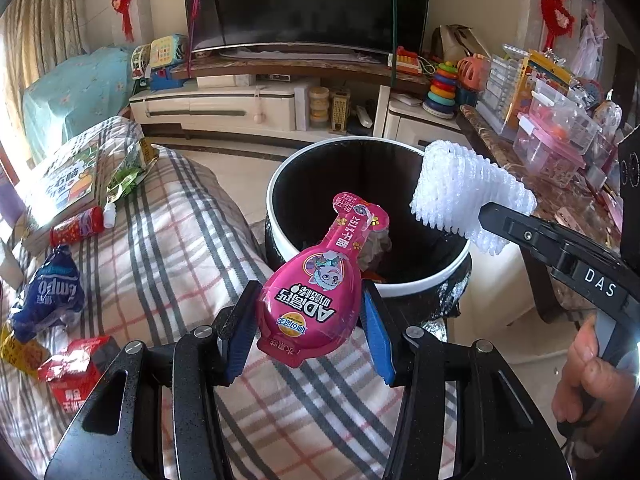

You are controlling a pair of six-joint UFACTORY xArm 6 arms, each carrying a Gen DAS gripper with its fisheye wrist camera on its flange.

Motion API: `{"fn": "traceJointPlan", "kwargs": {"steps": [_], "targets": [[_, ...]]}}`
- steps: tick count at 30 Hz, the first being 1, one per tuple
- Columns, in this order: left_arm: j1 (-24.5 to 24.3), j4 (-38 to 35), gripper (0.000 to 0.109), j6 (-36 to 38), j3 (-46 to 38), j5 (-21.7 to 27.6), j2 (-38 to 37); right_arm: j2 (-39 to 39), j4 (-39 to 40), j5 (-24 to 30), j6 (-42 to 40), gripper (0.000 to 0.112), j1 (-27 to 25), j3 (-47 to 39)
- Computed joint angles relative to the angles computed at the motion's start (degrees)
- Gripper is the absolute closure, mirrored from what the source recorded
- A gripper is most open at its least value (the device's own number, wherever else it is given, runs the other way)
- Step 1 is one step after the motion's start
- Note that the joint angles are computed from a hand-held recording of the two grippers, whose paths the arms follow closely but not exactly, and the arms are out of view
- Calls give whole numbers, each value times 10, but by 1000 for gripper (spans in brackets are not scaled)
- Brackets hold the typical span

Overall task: Collect trash
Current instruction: 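Carry the pink pouch and white mesh sleeve over the bin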

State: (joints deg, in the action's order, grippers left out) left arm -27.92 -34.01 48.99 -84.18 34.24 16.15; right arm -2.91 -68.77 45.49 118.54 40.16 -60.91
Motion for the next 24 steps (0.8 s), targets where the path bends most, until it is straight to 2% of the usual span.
{"fn": "traceJointPlan", "kwargs": {"steps": [24], "targets": [[-13, 38, 60, -42, -90, 11, 64, 7, 39, -20, -61, 91, -43, -7]]}}
